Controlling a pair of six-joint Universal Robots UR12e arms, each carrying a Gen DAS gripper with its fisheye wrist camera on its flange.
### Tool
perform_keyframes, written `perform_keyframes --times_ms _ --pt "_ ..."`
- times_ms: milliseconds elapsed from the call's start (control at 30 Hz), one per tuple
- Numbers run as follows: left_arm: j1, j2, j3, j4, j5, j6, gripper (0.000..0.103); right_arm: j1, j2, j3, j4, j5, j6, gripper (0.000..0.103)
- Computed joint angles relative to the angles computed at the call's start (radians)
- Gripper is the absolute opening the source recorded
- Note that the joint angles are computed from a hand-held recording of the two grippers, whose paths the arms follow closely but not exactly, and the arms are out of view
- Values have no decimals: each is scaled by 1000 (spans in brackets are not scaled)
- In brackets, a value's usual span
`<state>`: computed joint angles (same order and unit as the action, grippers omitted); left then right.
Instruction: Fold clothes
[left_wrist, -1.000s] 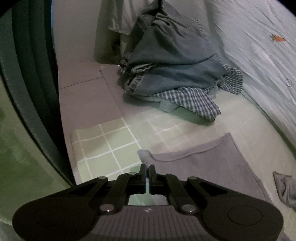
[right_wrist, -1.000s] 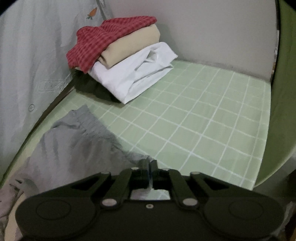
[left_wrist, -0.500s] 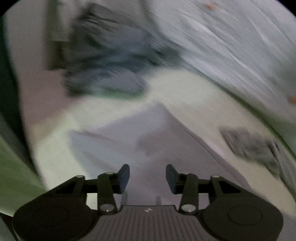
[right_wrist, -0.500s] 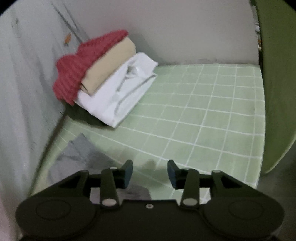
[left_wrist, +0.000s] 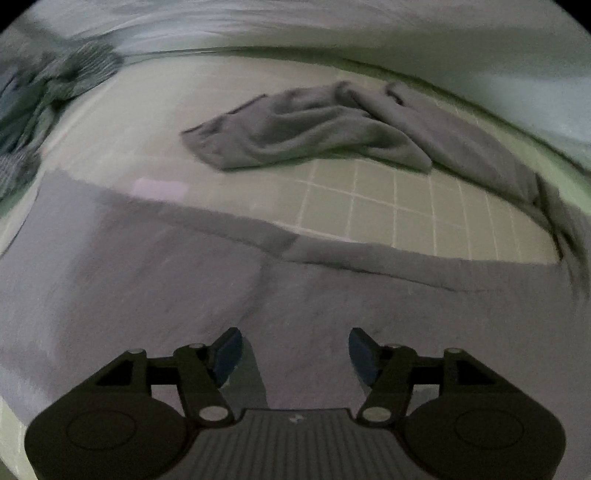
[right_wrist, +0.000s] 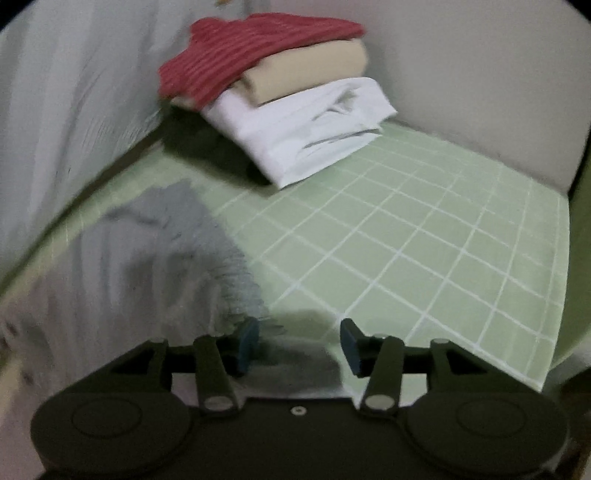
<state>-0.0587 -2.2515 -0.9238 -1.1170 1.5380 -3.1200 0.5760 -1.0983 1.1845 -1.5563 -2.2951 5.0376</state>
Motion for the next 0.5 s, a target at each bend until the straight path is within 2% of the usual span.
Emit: perform_keyframes --times_ms 67,233,333,467,500 --pt "-5 -15 25 -22 9 25 68 5 18 -28 23 -1 -2 52" --pt "-10 -44 63 -33 21 52 80 1 26 -35 -24 9 -15 54" --pt "-12 -45 61 -22 17 52 82 -5 24 -30 -32 36 -20 57" --pt "-13 -35 35 12 17 43 86 -5 36 -55 30 55 -23 71" --pt "-13 -34 29 20 18 41 87 -6 37 -57 33 58 -33 71"
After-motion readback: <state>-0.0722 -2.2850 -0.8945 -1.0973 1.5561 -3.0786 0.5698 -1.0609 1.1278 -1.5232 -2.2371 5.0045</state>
